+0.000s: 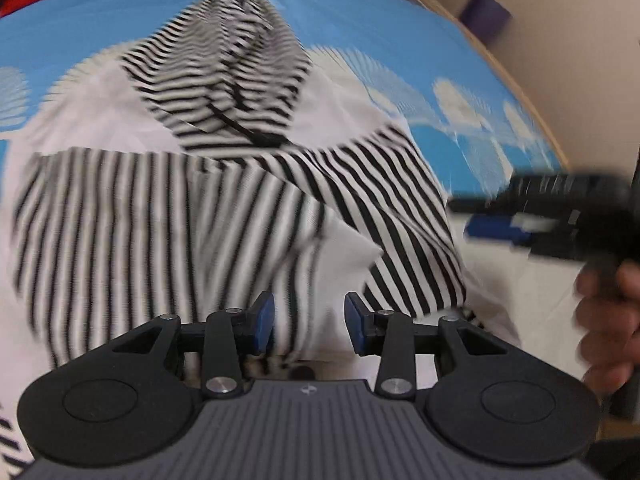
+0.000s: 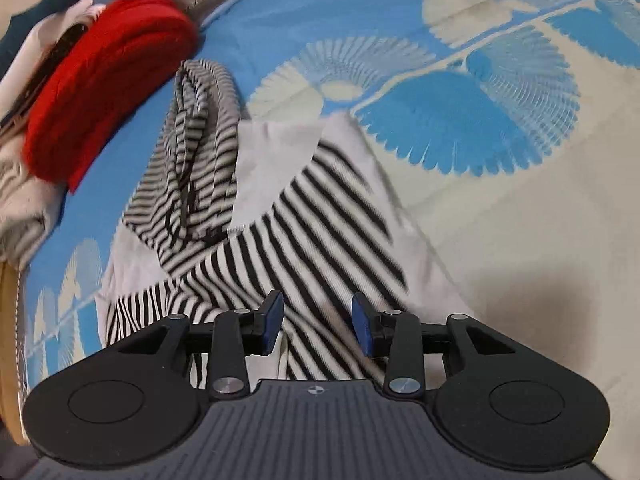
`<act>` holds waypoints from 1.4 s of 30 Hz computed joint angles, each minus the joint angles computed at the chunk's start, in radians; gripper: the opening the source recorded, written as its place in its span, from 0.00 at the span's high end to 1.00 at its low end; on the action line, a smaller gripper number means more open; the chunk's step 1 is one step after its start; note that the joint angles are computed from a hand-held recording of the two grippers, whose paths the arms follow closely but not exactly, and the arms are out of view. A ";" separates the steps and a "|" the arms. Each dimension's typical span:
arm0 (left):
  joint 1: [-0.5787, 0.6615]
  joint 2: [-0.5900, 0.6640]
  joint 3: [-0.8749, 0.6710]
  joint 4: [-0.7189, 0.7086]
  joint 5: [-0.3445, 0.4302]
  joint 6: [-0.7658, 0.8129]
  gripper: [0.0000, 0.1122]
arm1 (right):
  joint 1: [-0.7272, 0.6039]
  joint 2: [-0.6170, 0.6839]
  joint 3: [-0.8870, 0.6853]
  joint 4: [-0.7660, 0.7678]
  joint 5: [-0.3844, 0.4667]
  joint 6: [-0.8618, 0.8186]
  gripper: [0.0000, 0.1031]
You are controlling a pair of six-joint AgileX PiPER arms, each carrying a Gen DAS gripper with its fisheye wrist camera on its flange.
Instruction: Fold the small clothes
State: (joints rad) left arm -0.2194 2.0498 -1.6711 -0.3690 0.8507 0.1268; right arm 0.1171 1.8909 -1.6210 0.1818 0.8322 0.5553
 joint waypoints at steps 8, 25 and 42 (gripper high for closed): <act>-0.097 0.027 0.022 0.273 -0.064 -0.121 0.92 | -0.038 -0.019 -0.024 -0.046 -0.008 0.061 0.61; 0.360 -0.078 0.042 0.073 0.014 -0.365 0.65 | 0.039 0.029 -0.061 -0.011 0.025 0.089 0.60; 0.290 0.012 0.015 0.146 0.036 -0.279 0.97 | 0.060 0.065 -0.101 -0.009 0.039 0.099 0.60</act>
